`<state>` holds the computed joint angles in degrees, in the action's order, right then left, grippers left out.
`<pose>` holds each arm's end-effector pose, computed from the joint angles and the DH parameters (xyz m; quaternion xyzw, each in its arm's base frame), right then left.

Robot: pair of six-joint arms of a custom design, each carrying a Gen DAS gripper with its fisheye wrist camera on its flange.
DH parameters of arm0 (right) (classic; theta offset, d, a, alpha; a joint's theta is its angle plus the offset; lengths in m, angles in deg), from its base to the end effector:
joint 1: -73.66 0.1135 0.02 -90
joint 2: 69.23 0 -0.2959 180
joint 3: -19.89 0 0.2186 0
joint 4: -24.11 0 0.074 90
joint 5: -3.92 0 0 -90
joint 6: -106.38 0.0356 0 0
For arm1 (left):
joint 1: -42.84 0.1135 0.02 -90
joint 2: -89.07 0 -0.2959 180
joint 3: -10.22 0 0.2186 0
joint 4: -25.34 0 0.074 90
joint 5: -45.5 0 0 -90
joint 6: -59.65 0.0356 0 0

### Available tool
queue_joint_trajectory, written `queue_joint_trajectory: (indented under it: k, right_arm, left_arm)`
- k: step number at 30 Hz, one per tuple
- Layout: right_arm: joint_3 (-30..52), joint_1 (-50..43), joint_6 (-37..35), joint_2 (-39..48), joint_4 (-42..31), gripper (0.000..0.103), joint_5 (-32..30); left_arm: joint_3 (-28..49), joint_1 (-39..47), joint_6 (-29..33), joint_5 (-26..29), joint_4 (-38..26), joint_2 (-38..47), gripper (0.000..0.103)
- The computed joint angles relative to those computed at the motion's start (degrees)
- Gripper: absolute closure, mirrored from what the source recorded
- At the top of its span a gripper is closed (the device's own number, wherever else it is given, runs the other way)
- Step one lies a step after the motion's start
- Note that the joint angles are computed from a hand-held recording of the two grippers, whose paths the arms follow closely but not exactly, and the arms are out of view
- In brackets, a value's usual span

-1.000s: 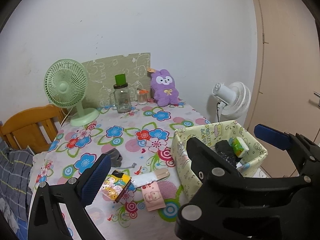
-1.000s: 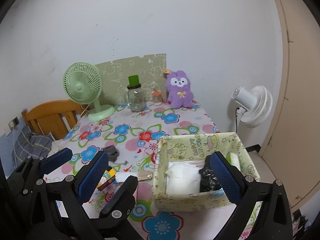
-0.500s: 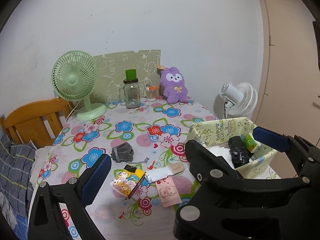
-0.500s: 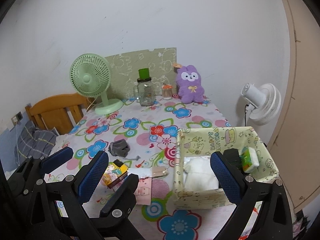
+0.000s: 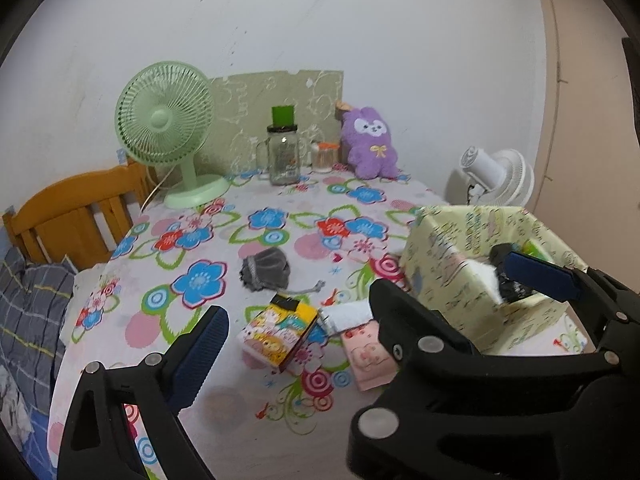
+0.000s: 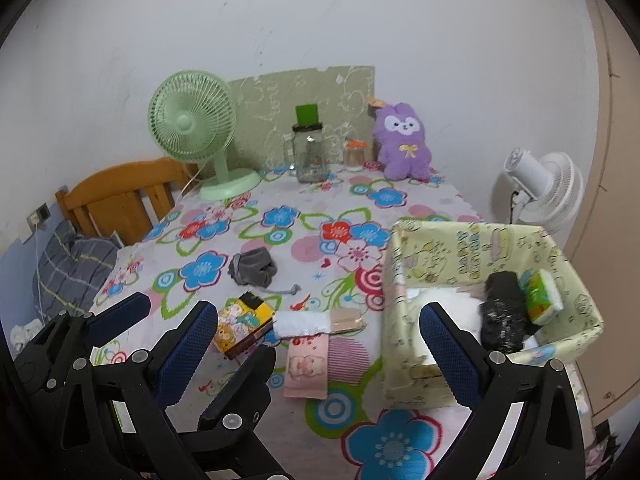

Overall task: Organize soft objects
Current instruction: 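Move the left tool to the yellow tissue pack while the right tool nears the pink pack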

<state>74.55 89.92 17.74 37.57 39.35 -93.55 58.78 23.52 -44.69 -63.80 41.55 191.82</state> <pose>0.3127 0.0960 0.1586 -0.1446 0.8813 0.1259 0.4318 0.2851 -0.0875 0.1586 -0.0349 0.8884 0.0190 0.4574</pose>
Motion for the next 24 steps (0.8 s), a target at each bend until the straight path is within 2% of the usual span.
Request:
queue_joint_trajectory:
  k: [6, 12, 18, 21, 24]
  right_arm:
    - [1.0, 2.3, 0.0, 3.0, 1.0, 0.008, 1.6]
    - [3.2, 4.5, 0.8, 6.9, 0.9, 0.013, 4.6]
    - [7.0, 5.0, 1.4, 10.7, -2.4, 0.020, 4.3]
    - [6.9, 6.1, 1.3, 12.2, -0.3, 0.022, 7.8]
    - [8.1, 6.7, 1.4, 12.9, -1.6, 0.028, 9.2]
  left_arm:
    - [-1.2, 2.3, 0.4, 0.7, 2.1, 2.3, 0.006]
    - [-0.5, 4.5, 1.3, 1.7, 1.8, 5.3, 0.012]
    - [0.8, 5.9, 2.8, 2.4, 1.5, 8.2, 0.015]
    - [1.7, 6.8, 3.6, 3.0, 1.3, 9.9, 0.015]
    - [2.7, 7.7, 4.1, 3.4, 0.9, 11.1, 0.016]
